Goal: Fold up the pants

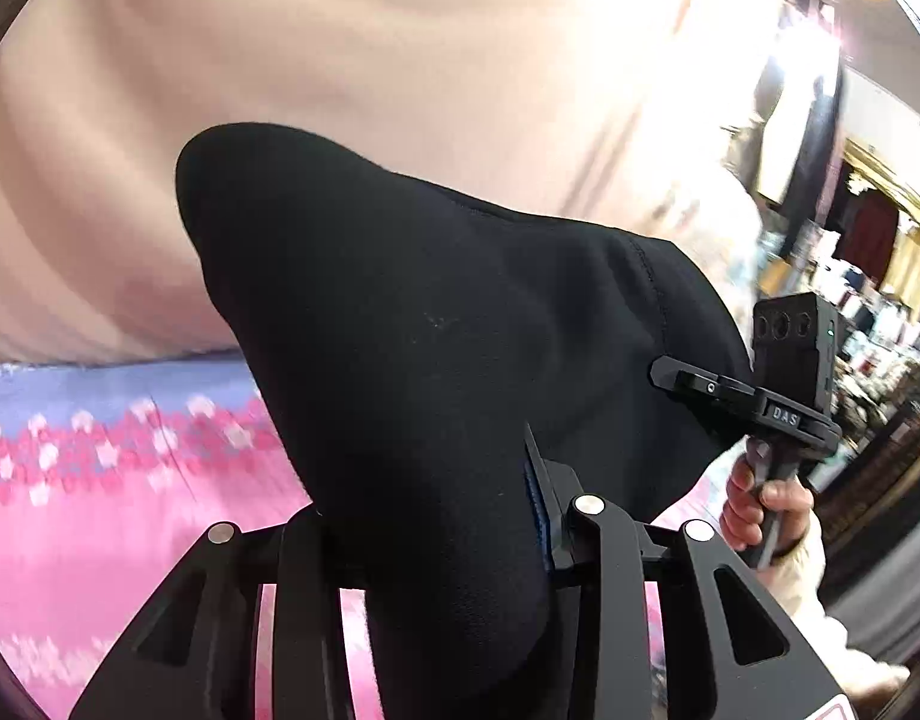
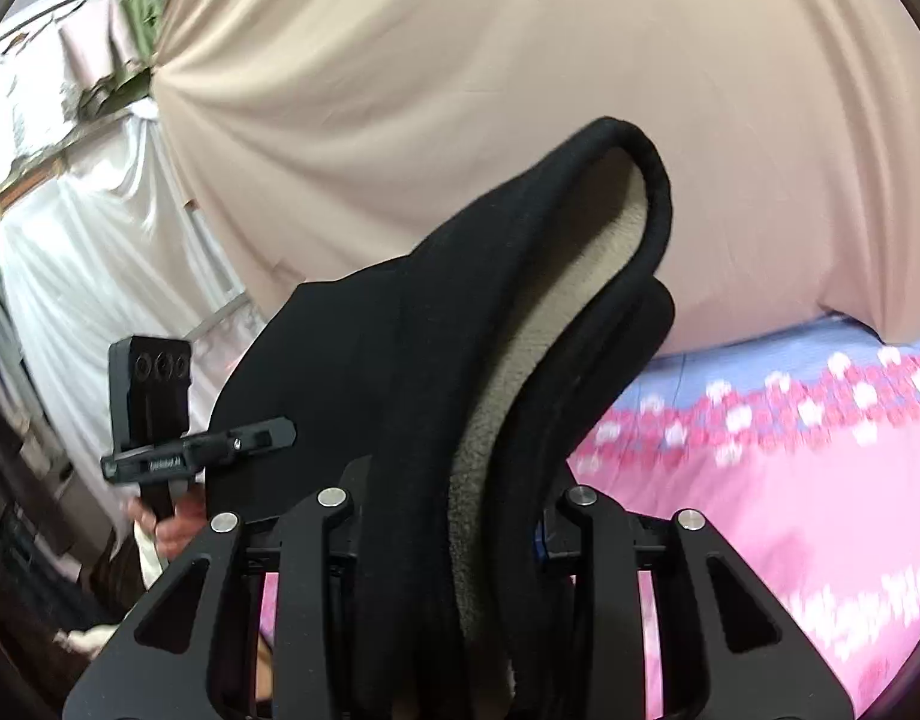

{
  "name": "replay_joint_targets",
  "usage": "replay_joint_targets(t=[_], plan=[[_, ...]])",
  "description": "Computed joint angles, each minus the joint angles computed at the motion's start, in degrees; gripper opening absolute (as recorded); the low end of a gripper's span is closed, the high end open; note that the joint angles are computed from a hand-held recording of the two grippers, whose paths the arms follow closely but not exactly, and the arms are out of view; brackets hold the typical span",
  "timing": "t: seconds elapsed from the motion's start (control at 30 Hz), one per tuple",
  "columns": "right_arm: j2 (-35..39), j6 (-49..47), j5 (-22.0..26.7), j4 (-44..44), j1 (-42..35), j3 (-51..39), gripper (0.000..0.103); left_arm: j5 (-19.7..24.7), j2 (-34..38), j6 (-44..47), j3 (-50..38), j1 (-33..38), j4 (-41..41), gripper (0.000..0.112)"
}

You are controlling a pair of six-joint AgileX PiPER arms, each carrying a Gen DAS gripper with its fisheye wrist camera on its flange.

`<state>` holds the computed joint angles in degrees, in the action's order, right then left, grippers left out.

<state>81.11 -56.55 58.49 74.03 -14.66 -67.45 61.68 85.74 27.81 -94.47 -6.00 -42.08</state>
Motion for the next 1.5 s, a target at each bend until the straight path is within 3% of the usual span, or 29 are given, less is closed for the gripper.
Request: replay_joint_targets(t=[0.07, 0.17, 0.33, 0.53, 0.63, 0.67, 0.7, 0.73, 0.8, 0.9, 0.97, 1.03, 1.1, 1.23, 1.33, 1.37, 1.4, 1.47, 1.5], plan=[[6.88, -0.95, -3.47, 1.56, 2.50, -2.98, 0.032, -3.28, 7.67, -2.26, -4.53, -1.67, 2.45, 0.032], [18.28, -2.11, -7.06, 3.34, 4.54, -7.77, 0.032, -2.31, 16.73, -1.98, -9.44, 0.86, 2.69, 0.032], [36.21, -0.94, -9.53, 3.17, 6.25, -16.39, 0.032, -4.40, 33.83, -5.18, -18.12, 0.10, 6.84, 0.032], [49.04, 0.50, -12.42, 0.80, 7.36, -21.91, 0.035, -3.49, 47.71, -6.32, -25.11, 1.04, 9.08, 0.036], [50.81, -2.12, -10.38, 3.96, 6.12, -21.14, 0.052, -3.00, 49.32, -1.65, -24.36, 3.82, 2.40, 0.048], [51.20, -2.93, -8.60, 5.06, 5.31, -21.07, 0.053, -3.06, 49.41, -1.22, -24.10, 4.13, 2.37, 0.059], [50.75, -2.24, -8.23, 4.60, 4.81, -20.75, 0.056, -4.86, 48.58, -0.15, -22.22, 4.42, 2.72, 0.062], [49.24, -2.28, -9.36, 4.77, 4.25, -18.95, 0.062, -6.57, 47.07, 2.60, -19.14, 5.36, 0.90, 0.063], [42.73, -6.55, -13.45, 8.22, 1.80, -10.67, 0.066, -7.49, 43.46, 5.30, -14.33, 7.79, -1.23, 0.064], [26.20, -19.67, -23.09, 18.33, -1.76, 5.94, 0.068, -16.13, 31.25, 4.49, -2.38, 10.51, 3.74, 0.062], [17.38, -26.51, -24.84, 21.91, -0.49, 11.34, 0.060, -24.17, 21.81, 0.34, 4.17, 10.41, 8.84, 0.060], [12.73, -27.92, -28.29, 24.20, 4.52, 11.88, 0.059, -26.45, 17.95, -3.17, 4.41, 8.40, 11.02, 0.060], [14.52, -24.05, -30.98, 21.26, 11.69, 6.56, 0.057, -26.45, 18.25, -10.72, 0.50, 3.80, 15.48, 0.073], [29.19, -2.60, -39.02, 1.84, 22.43, -9.34, 0.050, -23.24, 31.05, -31.37, -13.12, -5.62, 37.57, 0.076], [39.35, 8.97, -41.59, -5.67, 20.44, -15.68, 0.047, -14.60, 44.90, -41.00, -26.78, -7.21, 48.15, 0.058], [41.19, 8.65, -42.47, -3.67, 19.91, -16.07, 0.021, -14.65, 47.99, -41.30, -28.50, -5.95, 47.43, 0.064], [42.70, 6.03, -41.56, 0.54, 18.24, -15.87, 0.005, -16.25, 48.78, -40.78, -28.34, -4.89, 44.42, 0.066], [45.80, -2.90, -32.88, 12.00, 13.40, -15.92, 0.000, -20.86, 48.45, -39.95, -24.85, -3.04, 42.37, 0.088], [46.52, -7.53, -29.68, 16.89, 12.17, -15.02, 0.000, -23.33, 48.38, -38.88, -23.13, -2.29, 40.90, 0.088]])
